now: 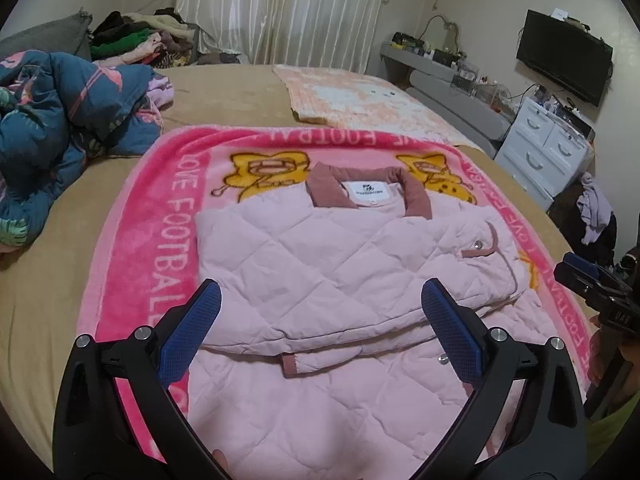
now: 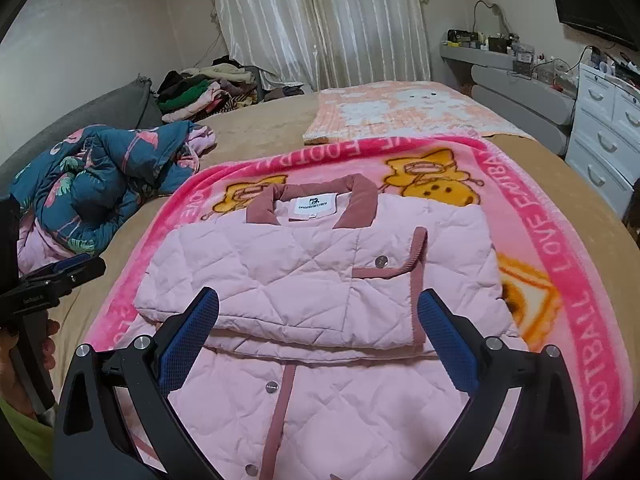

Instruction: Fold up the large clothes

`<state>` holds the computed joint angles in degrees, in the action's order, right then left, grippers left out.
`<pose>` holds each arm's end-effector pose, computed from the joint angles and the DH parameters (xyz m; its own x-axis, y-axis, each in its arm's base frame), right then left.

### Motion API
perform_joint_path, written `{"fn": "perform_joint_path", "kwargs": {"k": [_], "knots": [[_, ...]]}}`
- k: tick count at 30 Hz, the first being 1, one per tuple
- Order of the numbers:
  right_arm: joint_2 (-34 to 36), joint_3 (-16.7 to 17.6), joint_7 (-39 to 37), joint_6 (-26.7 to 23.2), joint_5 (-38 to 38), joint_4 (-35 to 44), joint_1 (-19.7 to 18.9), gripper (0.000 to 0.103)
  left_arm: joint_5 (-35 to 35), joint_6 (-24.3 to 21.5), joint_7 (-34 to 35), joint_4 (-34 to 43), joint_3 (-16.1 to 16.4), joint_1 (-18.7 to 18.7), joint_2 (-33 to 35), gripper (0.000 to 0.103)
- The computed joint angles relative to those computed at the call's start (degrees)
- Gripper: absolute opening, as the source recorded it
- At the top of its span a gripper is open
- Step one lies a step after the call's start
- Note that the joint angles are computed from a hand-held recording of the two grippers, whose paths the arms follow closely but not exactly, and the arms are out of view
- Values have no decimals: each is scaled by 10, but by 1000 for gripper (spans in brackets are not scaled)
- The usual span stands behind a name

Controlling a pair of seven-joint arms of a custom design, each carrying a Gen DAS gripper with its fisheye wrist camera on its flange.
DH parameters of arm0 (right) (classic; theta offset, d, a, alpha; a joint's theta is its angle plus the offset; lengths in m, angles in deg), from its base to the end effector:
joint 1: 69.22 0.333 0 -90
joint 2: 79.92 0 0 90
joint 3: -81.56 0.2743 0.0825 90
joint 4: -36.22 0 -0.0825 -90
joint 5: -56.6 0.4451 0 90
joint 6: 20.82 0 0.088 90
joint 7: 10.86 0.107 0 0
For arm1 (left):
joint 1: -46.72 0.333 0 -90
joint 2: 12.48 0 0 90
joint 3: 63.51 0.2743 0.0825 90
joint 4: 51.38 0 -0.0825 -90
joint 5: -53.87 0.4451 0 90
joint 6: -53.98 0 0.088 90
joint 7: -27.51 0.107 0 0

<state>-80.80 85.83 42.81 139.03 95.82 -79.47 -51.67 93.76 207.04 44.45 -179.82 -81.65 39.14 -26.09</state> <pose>0.6146 0.2151 0.4740 0.5041 -0.8495 -0.1558 -0.6149 -0.2264 -0.7554 0.5197 -0.2769 0.4626 0.2008 -0.9633 0.1784 -0.6443 -0.2670 -0.7167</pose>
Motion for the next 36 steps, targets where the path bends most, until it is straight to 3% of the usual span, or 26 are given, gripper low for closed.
{"fn": "perform_joint_path", "kwargs": {"k": [21, 36], "knots": [[-161, -59, -18, 57, 22, -138, 50, 99, 61, 11, -44, -7, -43, -4, -50, 94], [-274, -118, -8, 48, -16, -235, 83, 99, 84, -26, -115, -18, -85, -27, -77, 94]]}}
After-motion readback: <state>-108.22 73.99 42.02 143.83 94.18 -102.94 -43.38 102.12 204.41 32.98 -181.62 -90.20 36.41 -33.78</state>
